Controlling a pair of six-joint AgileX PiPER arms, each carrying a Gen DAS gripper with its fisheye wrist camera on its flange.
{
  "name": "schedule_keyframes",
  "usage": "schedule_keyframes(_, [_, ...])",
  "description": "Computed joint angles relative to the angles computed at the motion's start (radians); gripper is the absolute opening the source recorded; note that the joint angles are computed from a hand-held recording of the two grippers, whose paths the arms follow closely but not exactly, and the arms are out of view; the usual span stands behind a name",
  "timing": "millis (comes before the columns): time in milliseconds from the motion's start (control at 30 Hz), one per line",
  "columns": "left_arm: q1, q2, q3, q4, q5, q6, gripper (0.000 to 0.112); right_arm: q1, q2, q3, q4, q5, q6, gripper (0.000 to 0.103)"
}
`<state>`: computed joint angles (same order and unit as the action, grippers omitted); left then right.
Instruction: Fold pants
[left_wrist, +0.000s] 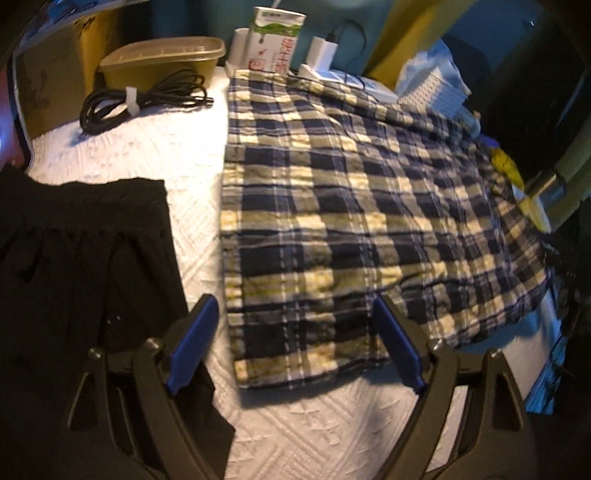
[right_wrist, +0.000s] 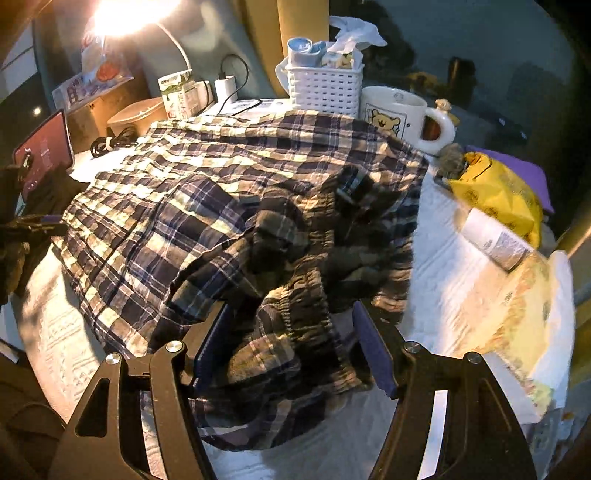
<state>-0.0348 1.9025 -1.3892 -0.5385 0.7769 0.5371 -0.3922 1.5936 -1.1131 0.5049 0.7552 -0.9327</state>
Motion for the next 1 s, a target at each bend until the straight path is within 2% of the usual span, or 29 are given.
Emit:
schedule_keyframes(33, [-0.003, -0.007, 0.011, -0.007, -0.007, 0.017, 0.081, -0.008, 0.003, 0.005, 0.024, 0.001, -0.015, 0.069])
schedule_keyframes(67, [-0.003, -0.01, 0.019, -0.023, -0.009, 0.042, 0.061, -0.012, 0.002, 0.01, 0.035, -0.002, -0.02, 0.054])
schedule_keyframes(100, [-0.004, -0.015, 0.028, -0.031, -0.006, 0.058, 0.045, -0.01, -0.005, 0.02, 0.026, -0.022, -0.004, 0.028])
schedule_keyframes(133, [-0.006, -0.02, 0.037, -0.029, -0.008, 0.066, 0.041, -0.011, -0.013, 0.028, 0.023, -0.039, 0.006, 0.027])
schedule_keyframes(200, [-0.014, -0.038, 0.068, -0.039, -0.027, 0.094, 0.022, -0.027, -0.033, 0.037, 0.056, -0.044, -0.01, 0.025])
schedule_keyframes(300, [-0.01, -0.063, 0.098, -0.076, -0.044, 0.127, 0.01, -0.043, -0.076, 0.038, 0.07, -0.059, -0.01, 0.023])
schedule_keyframes(467, [-0.005, -0.156, 0.139, -0.117, -0.089, 0.175, 0.008, -0.058, -0.158, 0.033, 0.095, -0.066, -0.03, 0.02])
schedule_keyframes(533, [-0.001, -0.2, 0.143, -0.13, -0.084, 0.194, 0.008, -0.061, -0.194, 0.035, 0.107, -0.067, -0.041, 0.02])
schedule_keyframes(733, [0.038, -0.338, 0.161, -0.168, -0.019, 0.248, 0.008, -0.094, -0.304, 0.044, 0.12, -0.026, -0.064, 0.02])
schedule_keyframes(1000, [0.072, -0.52, 0.384, -0.144, 0.081, 0.221, 0.008, -0.274, -0.441, 0.205, 0.187, 0.06, -0.191, 0.02])
